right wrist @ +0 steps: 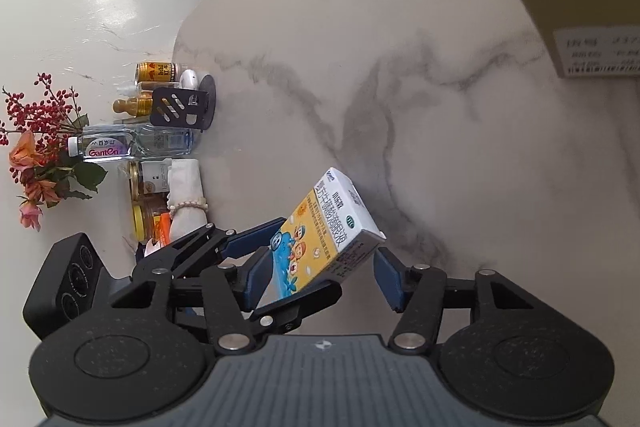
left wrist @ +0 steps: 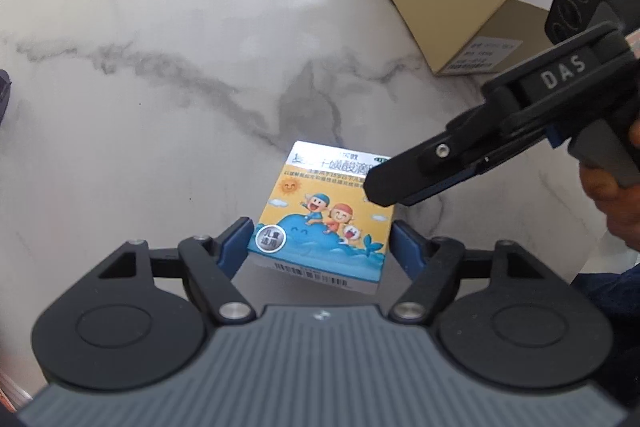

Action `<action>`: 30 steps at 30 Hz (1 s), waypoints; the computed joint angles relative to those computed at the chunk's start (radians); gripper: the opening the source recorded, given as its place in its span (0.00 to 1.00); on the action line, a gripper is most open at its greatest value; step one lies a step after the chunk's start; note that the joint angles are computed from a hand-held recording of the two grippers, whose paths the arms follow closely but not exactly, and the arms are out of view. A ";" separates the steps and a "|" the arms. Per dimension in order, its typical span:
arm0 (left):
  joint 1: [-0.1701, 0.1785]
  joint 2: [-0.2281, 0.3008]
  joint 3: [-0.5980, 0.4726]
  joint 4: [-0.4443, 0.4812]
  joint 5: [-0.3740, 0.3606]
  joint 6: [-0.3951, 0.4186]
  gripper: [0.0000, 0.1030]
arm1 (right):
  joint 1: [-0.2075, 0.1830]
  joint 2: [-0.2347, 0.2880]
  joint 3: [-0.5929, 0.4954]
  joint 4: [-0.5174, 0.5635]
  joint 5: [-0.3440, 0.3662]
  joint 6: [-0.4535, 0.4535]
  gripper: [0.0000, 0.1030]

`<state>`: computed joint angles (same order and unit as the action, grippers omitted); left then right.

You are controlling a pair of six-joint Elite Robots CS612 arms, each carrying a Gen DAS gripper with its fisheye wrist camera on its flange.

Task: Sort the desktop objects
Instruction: 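Close the right gripper on the eye-drop box while the left gripper releases it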

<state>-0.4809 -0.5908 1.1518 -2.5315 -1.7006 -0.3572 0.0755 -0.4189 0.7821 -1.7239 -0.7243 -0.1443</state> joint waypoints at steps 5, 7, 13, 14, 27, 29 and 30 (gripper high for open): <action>0.008 -0.008 0.025 -0.023 -0.030 -0.003 0.71 | 0.003 0.017 -0.005 -0.018 -0.020 -0.017 0.59; 0.011 -0.011 0.032 -0.034 -0.048 0.007 0.71 | -0.002 0.037 -0.025 0.029 0.045 -0.002 0.60; 0.009 -0.010 0.015 0.048 -0.066 0.066 0.78 | 0.003 0.052 -0.053 0.055 0.061 -0.082 0.26; 0.008 -0.010 0.011 0.067 -0.070 0.078 0.81 | 0.004 0.043 -0.045 0.045 0.057 -0.113 0.24; -0.031 0.002 -0.040 0.089 0.028 0.002 0.97 | 0.009 -0.083 0.102 -0.250 -0.091 -0.173 0.21; -0.043 0.003 -0.053 0.100 0.057 -0.019 0.98 | 0.002 -0.092 0.113 -0.266 -0.091 -0.197 0.21; -0.049 0.004 -0.061 0.113 0.070 -0.035 0.98 | -0.002 -0.094 0.117 -0.268 -0.089 -0.206 0.21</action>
